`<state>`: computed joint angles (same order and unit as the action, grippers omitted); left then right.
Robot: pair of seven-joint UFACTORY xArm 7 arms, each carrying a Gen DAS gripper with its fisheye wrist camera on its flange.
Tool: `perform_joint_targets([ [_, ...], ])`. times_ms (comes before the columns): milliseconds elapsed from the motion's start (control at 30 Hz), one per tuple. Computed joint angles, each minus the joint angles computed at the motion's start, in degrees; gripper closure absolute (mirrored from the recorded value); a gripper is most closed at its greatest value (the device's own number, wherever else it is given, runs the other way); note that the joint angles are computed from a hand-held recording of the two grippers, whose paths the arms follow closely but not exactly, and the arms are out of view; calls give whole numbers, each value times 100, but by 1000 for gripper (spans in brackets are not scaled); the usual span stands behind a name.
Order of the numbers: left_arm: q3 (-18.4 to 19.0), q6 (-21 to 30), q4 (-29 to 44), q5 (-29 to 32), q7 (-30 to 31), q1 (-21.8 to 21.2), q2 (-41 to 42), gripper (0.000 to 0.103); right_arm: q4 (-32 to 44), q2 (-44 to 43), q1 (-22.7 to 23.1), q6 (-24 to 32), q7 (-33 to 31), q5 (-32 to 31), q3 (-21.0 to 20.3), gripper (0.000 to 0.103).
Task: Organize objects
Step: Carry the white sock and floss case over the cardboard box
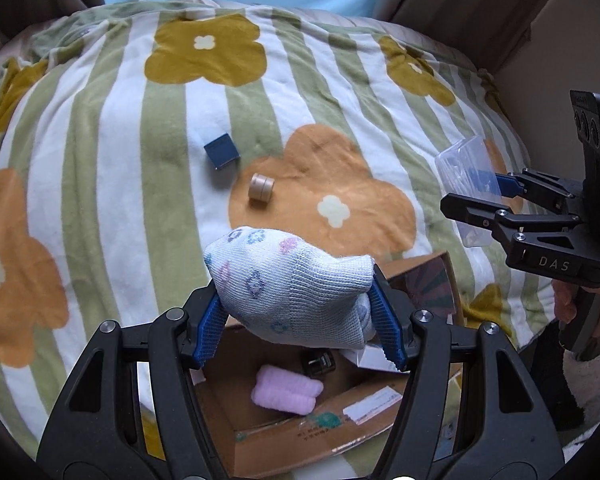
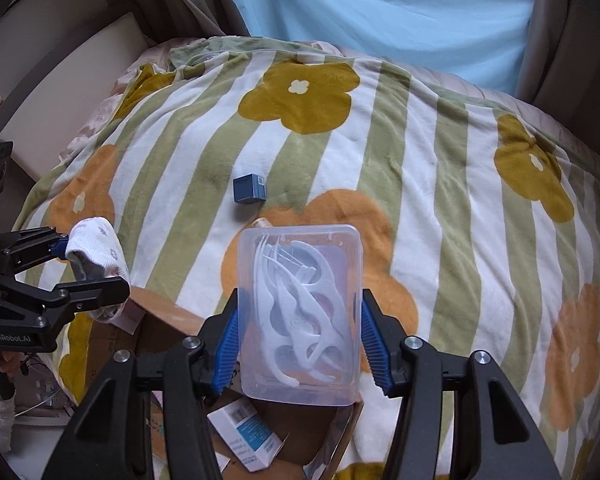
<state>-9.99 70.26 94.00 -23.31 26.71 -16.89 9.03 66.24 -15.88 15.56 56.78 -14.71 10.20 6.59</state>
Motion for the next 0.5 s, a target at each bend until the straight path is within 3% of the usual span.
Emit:
perform_joint_targets([
  [267, 152, -202, -1539, -40, 138, 63, -1044, 42, -884, -835, 18, 321, 244, 127, -44, 53],
  [500, 278, -658, -2685, -107, 84, 92, -1527, 42, -1795, -1398, 97, 119, 284, 7, 28, 53],
])
